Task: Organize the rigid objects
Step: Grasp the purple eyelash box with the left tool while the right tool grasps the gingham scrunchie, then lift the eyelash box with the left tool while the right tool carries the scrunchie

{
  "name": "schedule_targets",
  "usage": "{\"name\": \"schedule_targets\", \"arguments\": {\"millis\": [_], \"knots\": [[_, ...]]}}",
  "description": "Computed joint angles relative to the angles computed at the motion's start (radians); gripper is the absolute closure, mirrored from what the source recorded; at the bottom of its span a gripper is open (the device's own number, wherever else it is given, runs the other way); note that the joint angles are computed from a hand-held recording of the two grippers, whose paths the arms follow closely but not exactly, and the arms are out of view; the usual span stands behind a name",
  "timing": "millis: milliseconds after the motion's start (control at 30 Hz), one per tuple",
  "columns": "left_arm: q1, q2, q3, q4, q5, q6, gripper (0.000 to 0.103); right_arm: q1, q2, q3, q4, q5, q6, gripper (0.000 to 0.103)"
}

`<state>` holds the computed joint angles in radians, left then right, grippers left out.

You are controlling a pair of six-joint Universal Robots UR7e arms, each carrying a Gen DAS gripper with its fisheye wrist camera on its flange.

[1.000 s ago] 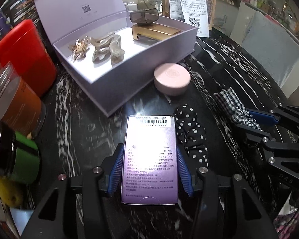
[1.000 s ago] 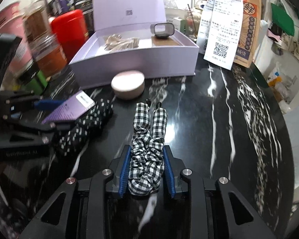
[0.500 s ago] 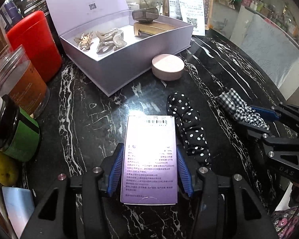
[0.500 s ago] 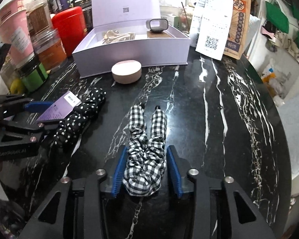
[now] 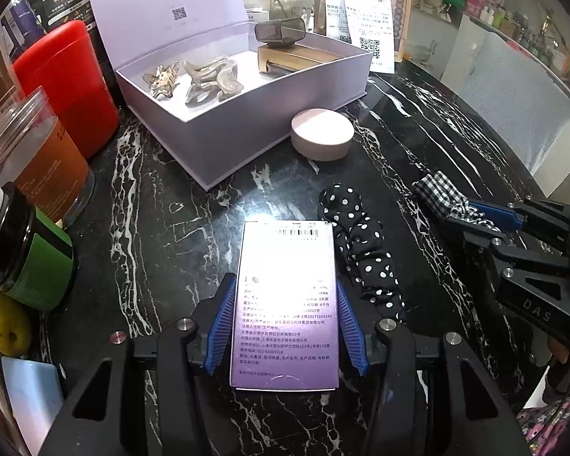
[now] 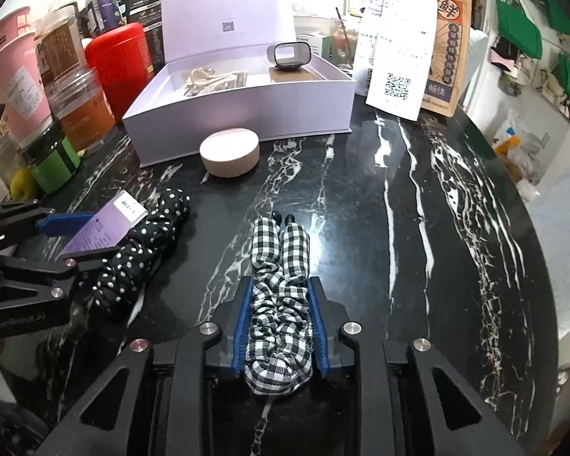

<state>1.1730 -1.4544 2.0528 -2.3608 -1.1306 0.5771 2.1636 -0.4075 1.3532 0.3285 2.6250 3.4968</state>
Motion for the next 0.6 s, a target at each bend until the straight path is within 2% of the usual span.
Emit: {"name": "schedule_targets", "arguments": {"millis": [133,433,600], "knots": [[0.012,-0.003,-0.025,0.053,-0.047,-0.035,0.053,-0.001,-0.007,0.005,-0.008,-0.028,-0.002,0.076],[0.007,-0.021,-0.016,0.025,-0.059,-0.028,0.053,0.013,0.009,-0.028,0.034,-0.013,0.024,0.076],[0.001,-0.023,-0.019,0.001,-0.081,-0.013,0.053,0.028,0.011,-0.038,0.024,-0.005,-0.002,0.076]]}}
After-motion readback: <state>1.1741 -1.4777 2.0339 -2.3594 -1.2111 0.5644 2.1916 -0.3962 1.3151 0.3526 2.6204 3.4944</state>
